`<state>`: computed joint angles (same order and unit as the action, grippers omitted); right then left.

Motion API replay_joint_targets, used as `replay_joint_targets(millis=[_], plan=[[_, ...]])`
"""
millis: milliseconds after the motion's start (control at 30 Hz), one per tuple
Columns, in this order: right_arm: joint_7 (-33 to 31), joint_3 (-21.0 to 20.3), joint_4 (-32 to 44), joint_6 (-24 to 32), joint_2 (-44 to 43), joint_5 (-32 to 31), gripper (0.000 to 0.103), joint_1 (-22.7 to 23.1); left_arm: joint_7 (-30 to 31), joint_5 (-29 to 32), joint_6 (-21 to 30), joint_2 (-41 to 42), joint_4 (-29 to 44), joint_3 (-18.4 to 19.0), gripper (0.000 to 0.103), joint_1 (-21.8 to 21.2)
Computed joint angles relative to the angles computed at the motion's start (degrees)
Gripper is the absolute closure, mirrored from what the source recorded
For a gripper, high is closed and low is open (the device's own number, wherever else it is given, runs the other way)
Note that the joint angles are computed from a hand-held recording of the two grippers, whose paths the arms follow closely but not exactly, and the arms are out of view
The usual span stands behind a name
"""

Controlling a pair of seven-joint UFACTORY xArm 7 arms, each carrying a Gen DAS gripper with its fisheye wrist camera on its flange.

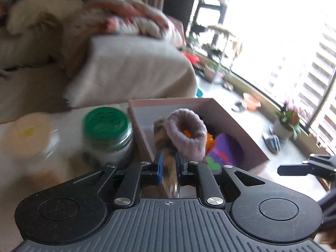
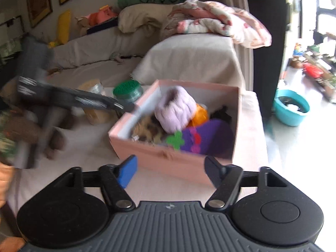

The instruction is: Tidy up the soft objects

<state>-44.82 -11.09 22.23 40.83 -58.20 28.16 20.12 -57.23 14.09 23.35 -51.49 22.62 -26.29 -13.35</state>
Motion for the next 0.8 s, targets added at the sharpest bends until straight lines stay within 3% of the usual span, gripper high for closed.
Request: replay_joint_targets(millis=[133,200,300,333,467,600,733,800], plan=[[3.96,5.86,-8.13,-3.6,-6.97,-2.86,0.022,-2.48,-8.5,-1.69,15.34,-11.49,-1.98,-9.63,0.089,-6.34],[6.95,6.94,-9.8,-3.18,-7.46,-3.92,0.022,-1.97,-13.78,-3.26,23.0,-11.78,-1.13,-14.38,0.089,-9.59],[11.08,7.88,-10.8,-2.67,-6.28,-4.6,0.022,-0.23,-18.96,-3.35,27.96,-8.32,0.62,-19.18,0.089,-11.35],[12.84,8.84,-11.07,-2.91,-5.72,-5.1,0.022,-0.13,-19.82,-3.0,28.27,-6.32,1.19,-19.91,0.089,-11.3],[19.97,14.41,-13.97,-9.15,-5.88,-8.34,0.0,-1.05,-23.69,0.85,24.54,-1.37,1.59,-21.51,0.086,-10.01],[21.31,11.6,-16.67,-15.54,-5.93,-9.38,0.0,0.98,-28.41,4.8,19.78,1.25,1.32,-20.45,0.084,-7.9],[20.78,8.21,-17.72,-17.02,-6.76,-11.94,0.0,2.92,-33.73,9.66,18.45,4.49,2.97,-22.75,0.083,-4.67],[21.02,7.06,-19.34,-22.04,-5.88,-12.11,0.0,4.01,-35.02,11.9,18.36,6.09,3.65,-23.01,0.08,-4.21]])
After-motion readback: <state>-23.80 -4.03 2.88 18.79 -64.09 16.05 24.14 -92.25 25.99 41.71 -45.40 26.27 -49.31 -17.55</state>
